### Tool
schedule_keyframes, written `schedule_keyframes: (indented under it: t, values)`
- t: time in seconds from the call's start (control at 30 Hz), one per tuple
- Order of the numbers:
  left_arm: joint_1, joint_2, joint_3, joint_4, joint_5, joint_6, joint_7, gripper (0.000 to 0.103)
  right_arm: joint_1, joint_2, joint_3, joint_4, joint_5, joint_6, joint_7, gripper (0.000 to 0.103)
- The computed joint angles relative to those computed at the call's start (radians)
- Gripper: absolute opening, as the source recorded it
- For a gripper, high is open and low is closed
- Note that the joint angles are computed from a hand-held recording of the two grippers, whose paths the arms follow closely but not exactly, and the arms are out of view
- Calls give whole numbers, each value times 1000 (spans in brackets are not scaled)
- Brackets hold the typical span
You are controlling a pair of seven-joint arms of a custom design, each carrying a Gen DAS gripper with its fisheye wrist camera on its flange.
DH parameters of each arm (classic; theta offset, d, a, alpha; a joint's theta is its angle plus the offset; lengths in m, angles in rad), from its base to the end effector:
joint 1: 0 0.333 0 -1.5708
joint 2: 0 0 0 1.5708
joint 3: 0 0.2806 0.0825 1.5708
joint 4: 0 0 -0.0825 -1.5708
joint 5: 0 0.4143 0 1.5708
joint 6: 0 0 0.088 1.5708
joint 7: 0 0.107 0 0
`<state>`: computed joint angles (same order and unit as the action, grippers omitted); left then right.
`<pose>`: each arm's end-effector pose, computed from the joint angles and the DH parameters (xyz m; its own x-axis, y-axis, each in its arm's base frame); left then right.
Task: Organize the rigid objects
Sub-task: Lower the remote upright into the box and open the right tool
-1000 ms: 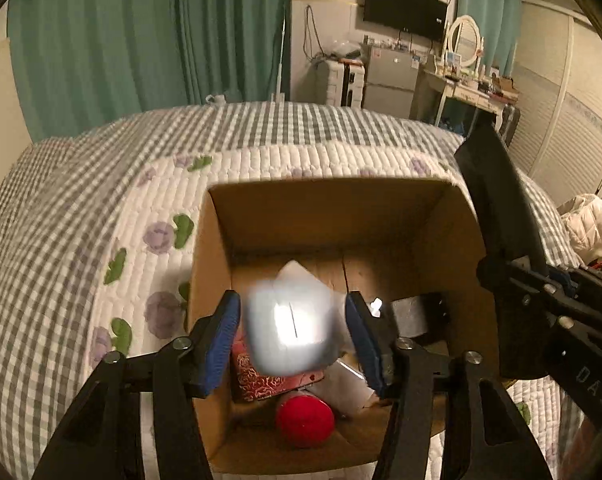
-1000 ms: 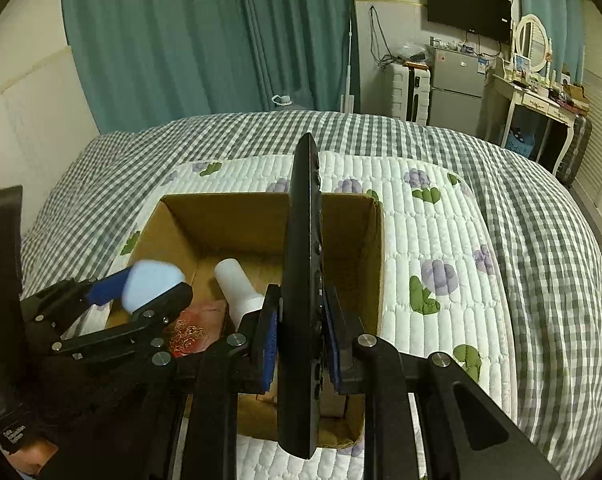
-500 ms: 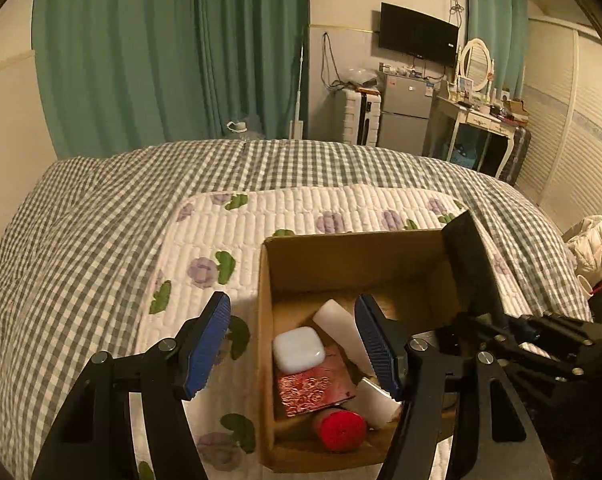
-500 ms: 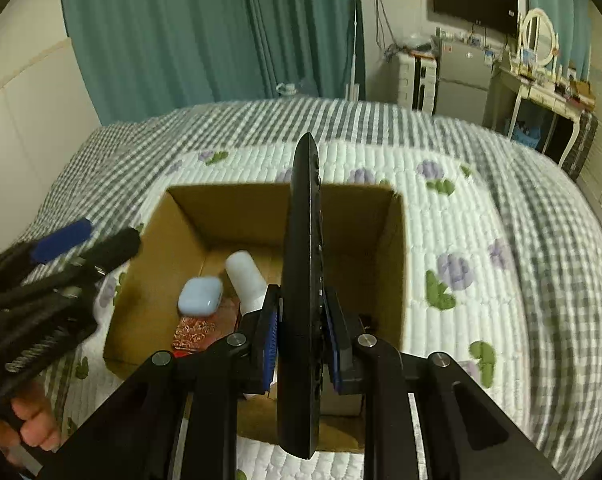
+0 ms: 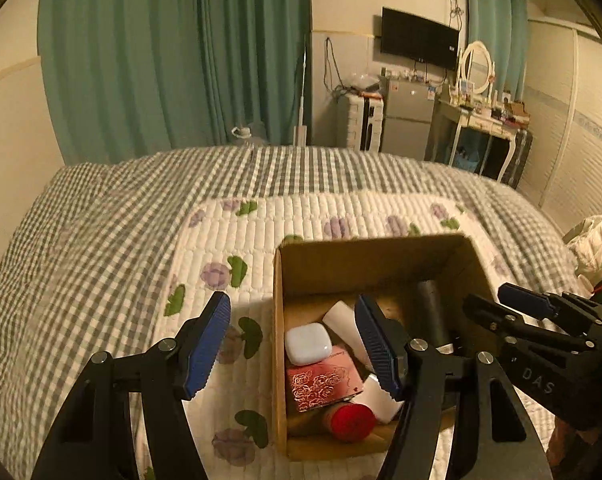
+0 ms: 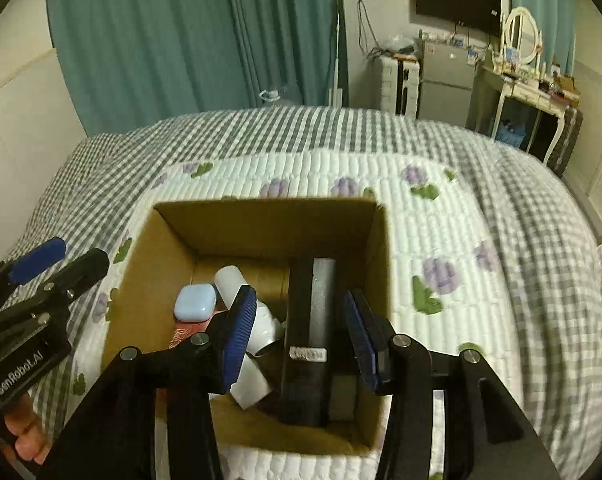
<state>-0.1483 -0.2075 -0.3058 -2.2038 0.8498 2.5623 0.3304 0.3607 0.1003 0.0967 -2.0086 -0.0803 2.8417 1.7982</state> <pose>0.5008 -0.2630 0.4747 0.1787 -0.9838 -0.0155 -0.6451 -0.1053 -0.7568 0.5775 0.2874 0.4420 0.3216 -0.9423 -0.0927 -0.7256 -0.1823 -0.6635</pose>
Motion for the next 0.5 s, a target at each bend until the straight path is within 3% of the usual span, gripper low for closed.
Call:
schedule_keyframes:
  t: [0.17,0.5]
  values:
    - [-9,-135,-27,-36,-14,-33,0,67,-4,-167,4,-99,-76,8,64,46]
    - [-1,-447,-104,-152,-109,-50,59,67,-63,-588,96,-337,-171,-3,161,46]
